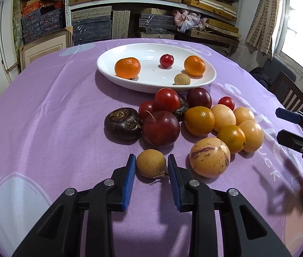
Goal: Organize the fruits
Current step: 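Grasp small brown fruit with left gripper while right gripper grasps pale grapefruit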
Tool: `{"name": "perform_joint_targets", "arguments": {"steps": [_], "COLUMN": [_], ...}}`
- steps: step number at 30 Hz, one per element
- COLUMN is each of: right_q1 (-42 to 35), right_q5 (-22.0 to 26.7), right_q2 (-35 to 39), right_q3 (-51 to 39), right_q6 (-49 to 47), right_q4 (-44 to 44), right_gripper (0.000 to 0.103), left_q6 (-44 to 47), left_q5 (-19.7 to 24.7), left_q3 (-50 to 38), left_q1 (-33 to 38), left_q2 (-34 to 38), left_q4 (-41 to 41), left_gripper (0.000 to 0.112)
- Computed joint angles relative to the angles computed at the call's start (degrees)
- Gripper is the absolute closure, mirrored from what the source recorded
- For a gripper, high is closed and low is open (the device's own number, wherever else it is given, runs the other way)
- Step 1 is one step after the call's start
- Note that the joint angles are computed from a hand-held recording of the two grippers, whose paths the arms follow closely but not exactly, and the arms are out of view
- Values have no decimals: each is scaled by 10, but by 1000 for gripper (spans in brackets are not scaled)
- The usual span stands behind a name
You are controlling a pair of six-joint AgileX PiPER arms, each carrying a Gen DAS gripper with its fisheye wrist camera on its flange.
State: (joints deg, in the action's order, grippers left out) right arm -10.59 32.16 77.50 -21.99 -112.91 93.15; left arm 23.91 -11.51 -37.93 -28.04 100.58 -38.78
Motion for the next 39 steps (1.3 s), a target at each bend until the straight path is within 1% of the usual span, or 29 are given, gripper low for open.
{"name": "perform_joint_targets", "arguments": {"steps": [2, 5, 6, 7, 8, 10, 11, 13, 16, 18, 21, 23, 24, 25, 26, 27, 28, 29, 31, 32, 33, 36, 39], "right_q1": [21, 49, 60, 70, 79, 93, 97, 101, 108, 120, 132, 140, 141, 140, 134, 120, 106, 101, 110, 117, 116, 127, 122], "right_q5": [-19, -37, -44, -49, -53, -53, -52, -50, -53, -61, -65, -74, -78, -78, -74, -59, -42, -36, -46, -51, -48, -64, -66], "right_q2": [1, 2, 3, 5, 9, 28, 38, 45, 59, 66, 74, 69, 69, 71, 74, 79, 86, 87, 87, 98, 99, 91, 71], "right_q3": [1, 2, 1, 0, -5, -21, -29, -34, -48, -54, -61, -57, -56, -57, -58, -60, -64, -64, -67, -77, -79, -72, -53], "right_q6": [-12, -22, -23, -24, -16, 27, 47, 53, 67, 79, 114, 110, 108, 112, 115, 117, 121, 123, 136, 161, 164, 157, 118], "right_q4": [11, 25, 29, 32, 27, -11, -28, -29, -32, -38, -75, -68, -64, -65, -64, -68, -76, -80, -92, -115, -115, -101, -62], "right_gripper": [4, 5, 6, 11, 23, 36, 38, 38, 37, 37, 40, 41, 43, 48, 56, 59, 59, 59, 59, 58, 59, 59, 59], "left_q6": [-30, -36, -51, -78, -105, -134, -134, -137, -166, -166, -163, -163, -163, -163, -167, -168, -168, -168, -185, -193, -199, -210, -209], "left_q5": [5, 10, 12, 16, 18, 21, 21, 22, 26, 26, 26, 27, 27, 27, 27, 27, 27, 27, 27, 27, 27, 25, 19], "left_q3": [-1, -4, -4, -4, -4, -4, -4, -5, -6, -7, -7, -7, -7, -7, -7, -7, -7, -7, -6, -6, -6, -4, -1], "left_q1": [6, 8, 10, 14, 18, 21, 21, 22, 26, 26, 26, 26, 26, 26, 27, 26, 26, 26, 28, 28, 29, 29, 29], "left_q2": [1, 3, 4, 5, 6, 6, 7, 7, 9, 9, 9, 9, 9, 9, 8, 8, 8, 8, 7, 7, 7, 7, 5], "left_q4": [32, 41, 57, 85, 112, 142, 143, 146, 177, 177, 174, 175, 175, 175, 179, 180, 180, 180, 195, 203, 209, 218, 211], "left_gripper": [83, 83, 83, 83, 83, 83, 83, 83, 83, 83, 83, 83, 83, 83, 83, 83, 83, 83, 83, 83, 83, 83, 84]}}
